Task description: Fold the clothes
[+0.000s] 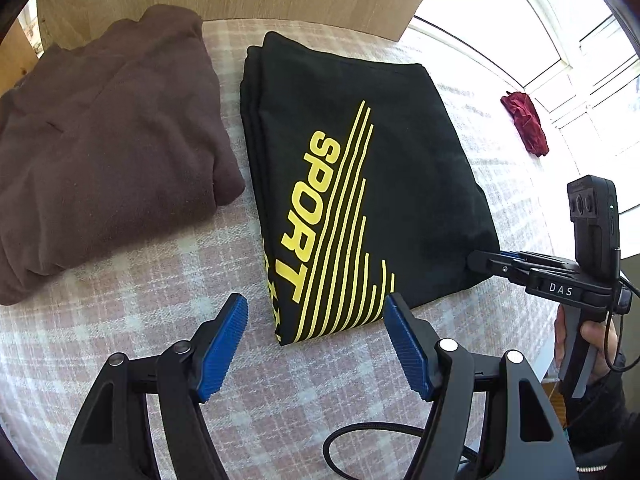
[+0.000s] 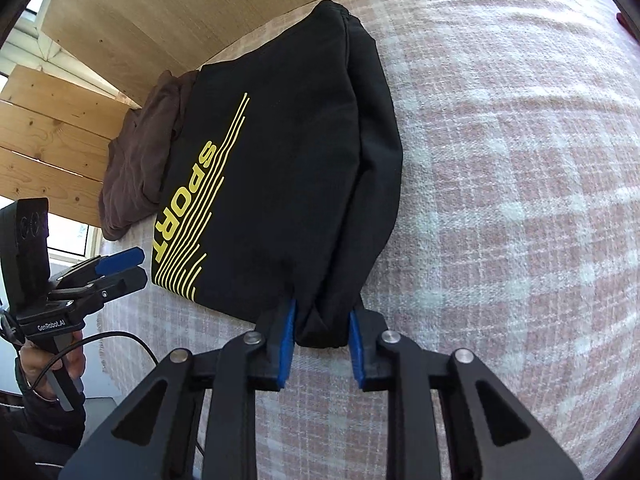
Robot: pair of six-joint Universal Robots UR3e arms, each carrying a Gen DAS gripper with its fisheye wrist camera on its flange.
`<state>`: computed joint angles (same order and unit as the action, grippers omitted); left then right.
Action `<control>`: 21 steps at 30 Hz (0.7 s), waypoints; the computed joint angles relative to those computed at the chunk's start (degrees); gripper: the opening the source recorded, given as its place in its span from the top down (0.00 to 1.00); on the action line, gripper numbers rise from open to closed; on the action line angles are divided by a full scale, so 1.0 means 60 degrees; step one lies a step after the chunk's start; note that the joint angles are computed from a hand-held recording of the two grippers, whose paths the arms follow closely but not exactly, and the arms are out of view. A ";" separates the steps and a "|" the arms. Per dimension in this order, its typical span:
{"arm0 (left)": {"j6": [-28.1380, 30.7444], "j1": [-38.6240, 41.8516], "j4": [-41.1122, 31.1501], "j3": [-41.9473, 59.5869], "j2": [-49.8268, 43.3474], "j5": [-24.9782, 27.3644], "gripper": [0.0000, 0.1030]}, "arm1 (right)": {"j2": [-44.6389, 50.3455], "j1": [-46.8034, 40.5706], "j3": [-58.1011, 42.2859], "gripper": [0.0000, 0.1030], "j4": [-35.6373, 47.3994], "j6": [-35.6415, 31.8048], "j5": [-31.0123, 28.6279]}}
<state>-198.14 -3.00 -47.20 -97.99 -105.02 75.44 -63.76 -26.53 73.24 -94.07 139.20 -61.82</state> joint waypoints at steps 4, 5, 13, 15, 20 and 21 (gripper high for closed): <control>-0.0249 0.0217 0.0121 -0.0552 0.0301 -0.0435 0.35 | -0.0235 0.0093 -0.0218 0.82 -0.0054 -0.0150 -0.0097; -0.0339 0.0166 0.0123 -0.0524 0.0235 -0.0430 0.35 | -0.0355 0.0164 -0.0146 0.83 -0.0288 -0.0147 -0.0240; -0.1108 -0.0252 0.0290 0.0125 -0.0704 -0.0621 0.33 | -0.0431 0.0592 -0.0288 0.83 -0.0586 -0.0331 -0.0859; -0.1158 -0.0347 0.0242 0.0419 -0.0909 -0.0523 0.32 | -0.0426 0.0539 -0.0270 0.83 -0.0554 -0.0359 -0.0814; -0.1140 -0.0468 0.0623 0.0641 -0.1176 -0.0375 0.31 | -0.0476 0.0435 -0.0193 0.83 -0.0464 -0.0435 -0.0648; -0.1099 -0.0478 0.0811 0.0566 -0.1177 -0.0381 0.33 | -0.0449 0.0423 -0.0206 0.83 -0.0437 -0.0445 -0.0631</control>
